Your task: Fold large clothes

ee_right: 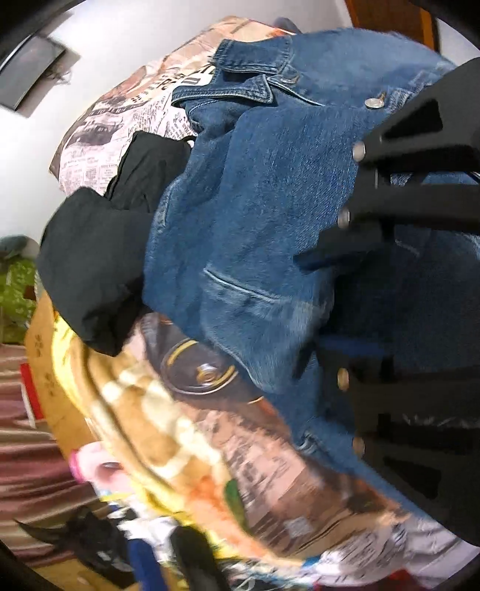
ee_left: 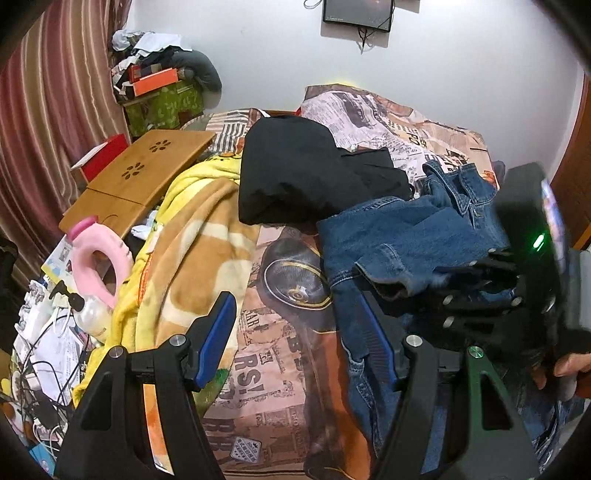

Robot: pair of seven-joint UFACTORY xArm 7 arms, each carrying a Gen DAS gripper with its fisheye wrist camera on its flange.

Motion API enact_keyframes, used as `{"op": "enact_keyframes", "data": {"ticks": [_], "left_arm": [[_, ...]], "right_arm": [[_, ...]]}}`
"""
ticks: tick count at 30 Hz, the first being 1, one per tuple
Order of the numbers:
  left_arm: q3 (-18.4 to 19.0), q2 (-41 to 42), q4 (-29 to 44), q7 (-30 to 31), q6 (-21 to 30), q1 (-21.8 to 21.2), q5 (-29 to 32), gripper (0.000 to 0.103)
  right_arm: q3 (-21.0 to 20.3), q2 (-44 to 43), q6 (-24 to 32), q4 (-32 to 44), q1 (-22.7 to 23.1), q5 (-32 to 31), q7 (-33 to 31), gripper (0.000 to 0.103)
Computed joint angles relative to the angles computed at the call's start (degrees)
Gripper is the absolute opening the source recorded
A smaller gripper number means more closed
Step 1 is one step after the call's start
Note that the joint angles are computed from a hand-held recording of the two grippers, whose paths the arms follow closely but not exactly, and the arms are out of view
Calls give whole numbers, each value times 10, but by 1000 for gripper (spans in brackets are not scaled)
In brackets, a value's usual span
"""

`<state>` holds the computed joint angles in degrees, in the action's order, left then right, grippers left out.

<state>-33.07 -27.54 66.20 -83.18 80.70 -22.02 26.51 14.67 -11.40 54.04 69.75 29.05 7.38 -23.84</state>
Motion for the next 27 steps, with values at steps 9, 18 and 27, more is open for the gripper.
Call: {"op": "enact_keyframes", "data": {"ticks": [9,18,27], "left_arm": [[-3,21,18,-2,2,-1,18,66],[2,59,44,-10,-14,-11,43,66],[19,116,78,-5,-17,-48,72,66]], "right_arm": [[-48,-35,-43,26,-28,109,68,21],[-87,-63,-84,52,-81,138,96,19],[-112,-101,-89,-5,-118,122,94,12]]}}
